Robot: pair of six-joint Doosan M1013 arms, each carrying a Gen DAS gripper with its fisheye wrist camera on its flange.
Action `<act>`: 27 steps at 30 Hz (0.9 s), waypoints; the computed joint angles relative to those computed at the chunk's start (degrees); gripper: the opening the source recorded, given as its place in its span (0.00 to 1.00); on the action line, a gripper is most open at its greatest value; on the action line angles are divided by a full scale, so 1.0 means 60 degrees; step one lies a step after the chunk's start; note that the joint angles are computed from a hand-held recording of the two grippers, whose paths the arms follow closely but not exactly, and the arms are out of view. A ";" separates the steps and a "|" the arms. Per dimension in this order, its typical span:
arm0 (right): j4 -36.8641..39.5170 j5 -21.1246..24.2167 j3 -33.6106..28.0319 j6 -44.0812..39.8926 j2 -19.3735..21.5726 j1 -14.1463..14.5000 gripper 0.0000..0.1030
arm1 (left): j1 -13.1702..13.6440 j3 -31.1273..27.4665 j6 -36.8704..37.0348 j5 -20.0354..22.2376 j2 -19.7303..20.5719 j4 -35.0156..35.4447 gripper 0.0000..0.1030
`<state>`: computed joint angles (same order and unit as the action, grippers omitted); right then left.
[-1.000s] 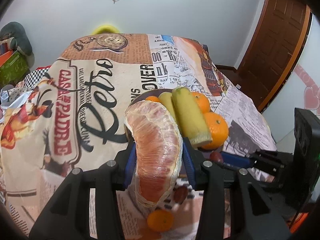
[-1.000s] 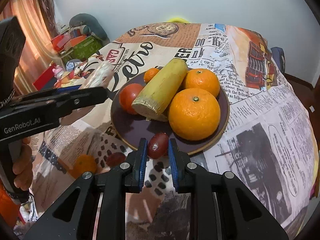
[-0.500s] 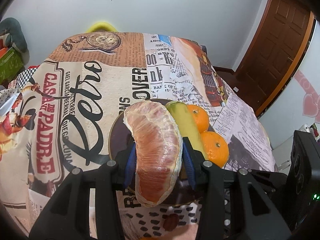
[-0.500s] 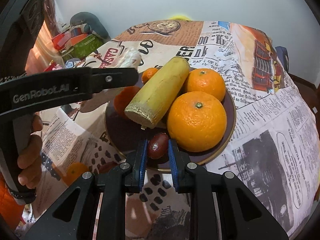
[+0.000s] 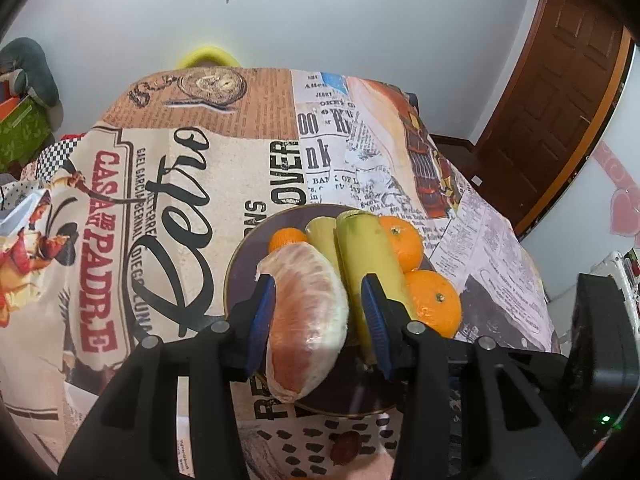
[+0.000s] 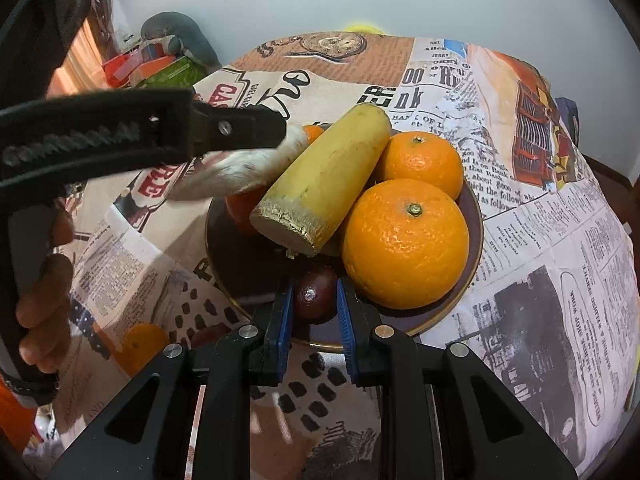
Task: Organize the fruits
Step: 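Carry the pomelo segment and grape onto the plate and open both grippers, then grasp the mandarin on the cloth with the left gripper while the right gripper grasps another red grape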
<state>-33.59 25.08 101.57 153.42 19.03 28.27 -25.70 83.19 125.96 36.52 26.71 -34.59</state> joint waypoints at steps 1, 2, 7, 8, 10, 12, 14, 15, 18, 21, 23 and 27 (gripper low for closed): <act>0.0033 0.0036 0.0003 -0.0017 -0.0012 0.0005 0.20 | 0.0002 0.0033 0.0033 -0.0036 -0.0040 0.0003 0.42; 0.0032 0.0053 0.0002 -0.0008 -0.0015 0.0013 0.21 | 0.0004 0.0072 0.0050 -0.0072 -0.0086 0.0016 0.42; -0.0394 0.0307 0.0046 0.0432 -0.0111 0.0142 0.29 | 0.0062 0.0312 0.0216 -0.0166 -0.0335 0.0003 0.44; -0.0490 0.0351 0.0061 0.0534 -0.0139 0.0174 0.30 | 0.0084 0.0382 0.0269 -0.0183 -0.0403 -0.0004 0.44; -0.0566 0.0390 0.0083 0.0608 -0.0214 0.0216 0.30 | 0.0116 0.0510 0.0320 -0.0250 -0.0527 0.0031 0.44; -0.0764 0.0475 0.0110 0.0780 -0.0310 0.0285 0.30 | 0.0171 0.0639 0.0393 -0.0285 -0.0649 0.0005 0.45; -0.0931 0.0545 0.0132 0.0929 -0.0388 0.0343 0.30 | 0.0218 0.0785 0.0410 -0.0332 -0.0781 0.0049 0.45; -0.1027 0.0578 0.0145 0.1023 -0.0431 0.0376 0.30 | 0.0237 0.0863 0.0407 -0.0367 -0.0848 0.0092 0.46; -0.1371 0.0719 0.0178 0.1373 -0.0552 0.0505 0.31 | 0.0284 0.1045 0.0417 -0.0409 -0.1003 0.0171 0.46; -0.1837 0.0903 0.0249 0.1917 -0.0679 0.0669 0.35 | 0.0343 0.1237 0.0446 -0.0364 -0.1167 0.0176 0.46; -0.2012 0.0961 0.0290 0.2158 -0.0741 0.0738 0.36 | 0.0379 0.1394 0.0456 -0.0338 -0.1282 0.0216 0.46; -0.2192 0.1063 0.0369 0.2458 -0.0857 0.0875 0.36 | 0.0410 0.1680 0.0402 -0.0341 -0.1451 0.0481 0.48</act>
